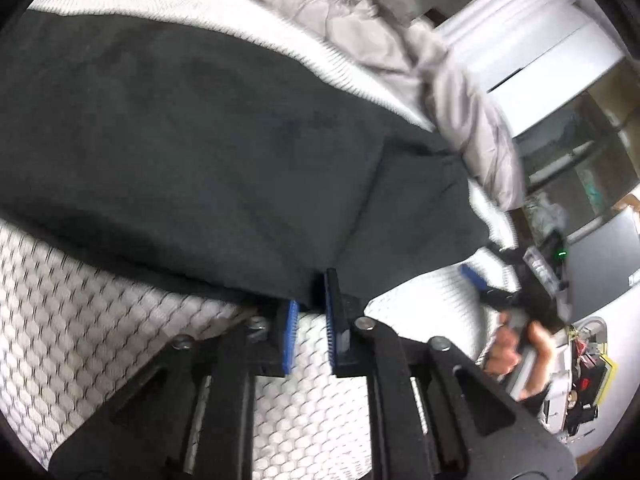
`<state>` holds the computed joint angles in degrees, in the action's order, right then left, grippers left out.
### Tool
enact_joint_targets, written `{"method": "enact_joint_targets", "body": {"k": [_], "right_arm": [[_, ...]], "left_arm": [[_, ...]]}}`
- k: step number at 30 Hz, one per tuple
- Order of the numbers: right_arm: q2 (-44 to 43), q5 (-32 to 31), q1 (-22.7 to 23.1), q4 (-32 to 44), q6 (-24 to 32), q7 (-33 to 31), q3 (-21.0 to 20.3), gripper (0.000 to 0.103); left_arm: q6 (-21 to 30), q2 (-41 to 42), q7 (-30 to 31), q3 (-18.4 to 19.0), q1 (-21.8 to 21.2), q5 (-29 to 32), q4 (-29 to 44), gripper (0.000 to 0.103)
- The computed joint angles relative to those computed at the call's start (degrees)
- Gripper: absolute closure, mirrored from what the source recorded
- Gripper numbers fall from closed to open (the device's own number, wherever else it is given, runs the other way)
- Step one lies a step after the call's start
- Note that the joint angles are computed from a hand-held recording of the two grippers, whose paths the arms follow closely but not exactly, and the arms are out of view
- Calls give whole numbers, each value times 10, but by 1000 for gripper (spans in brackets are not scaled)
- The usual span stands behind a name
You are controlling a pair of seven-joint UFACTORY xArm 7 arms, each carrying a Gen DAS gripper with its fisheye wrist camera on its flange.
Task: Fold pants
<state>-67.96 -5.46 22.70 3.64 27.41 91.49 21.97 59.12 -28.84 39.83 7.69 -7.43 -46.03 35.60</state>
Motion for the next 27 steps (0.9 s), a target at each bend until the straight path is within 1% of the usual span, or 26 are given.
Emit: {"method": "enact_joint_targets", "body": {"k": [2, 3, 4, 5, 6, 8, 9, 10, 11, 12, 14, 15, 16, 17, 18, 19, 20, 21, 22, 23, 25, 26, 27], "right_arm": [[-2, 2, -4, -6, -8, 9, 2, 19], [6, 1, -14, -6, -24, 19, 8, 17], [4, -5, -30, -14, -46, 30, 19, 15], [21, -13, -52, -12, -70, 36, 26, 15], [27, -18, -69, -13, -81, 46, 32, 15], [44, -27, -110, -12, -109, 72, 51, 17], [45, -31, -126, -10, -113, 88, 65, 32], [44, -37, -142, -8, -116, 104, 79, 42], [49, -40, -147, -6, -116, 111, 78, 63], [56, -43, -152, -5, -120, 116, 77, 79], [43, -55, -156, -3, -124, 118, 78, 87], [25, -61, -153, 0, -112, 116, 79, 88], [-3, -67, -142, 4, -79, 109, 75, 88], [-8, -72, -139, 14, -56, 100, 72, 88], [-5, -74, -131, 25, -21, 85, 62, 82], [18, -80, -122, 50, 37, 68, 48, 75], [53, -62, -130, 68, 71, 39, 49, 59], [77, -53, -132, 73, 81, 34, 43, 55], [84, -68, -117, 64, 68, 52, 22, 55], [68, -59, -115, 53, 56, 54, 21, 55], [22, -51, -94, 35, 45, 60, 9, 48], [-3, -43, -82, 21, 36, 69, 9, 40], [-28, -35, -70, 8, 28, 85, 15, 36]], "left_arm": [[11, 10, 4, 5, 5, 13, 1, 89], [14, 19, 11, 8, 5, 11, 6, 89], [23, 19, 15, 11, 9, 15, 10, 89], [32, 14, 23, 17, 16, 21, 13, 87], [30, 8, 29, 19, 22, 23, 15, 85], [14, -1, 43, 25, 34, 22, 19, 76], [6, 2, 46, 29, 39, 22, 24, 74], [4, 12, 48, 37, 46, 23, 34, 72], [5, 23, 48, 43, 51, 22, 44, 72], [8, 38, 47, 53, 61, 22, 58, 72], [12, 71, 52, 69, 84, 23, 87, 72], [9, 90, 52, 74, 97, 21, 104, 72], [7, 106, 56, 78, 109, 19, 118, 72], [0, 124, 55, 79, 122, 17, 134, 72], [-7, 142, 54, 81, 137, 17, 149, 72], [-10, 157, 55, 82, 150, 17, 163, 72], [-14, 174, 56, 84, 164, 17, 178, 72], [-18, 191, 54, 86, 178, 17, 193, 72], [-17, 210, 54, 88, 192, 14, 209, 72], [-10, 232, 56, 92, 206, 9, 228, 72], [11, 279, 61, 97, 232, -12, 267, 72], [37, 304, 61, 99, 248, -26, 294, 72], [60, 327, 56, 98, 261, -39, 318, 71]]}}
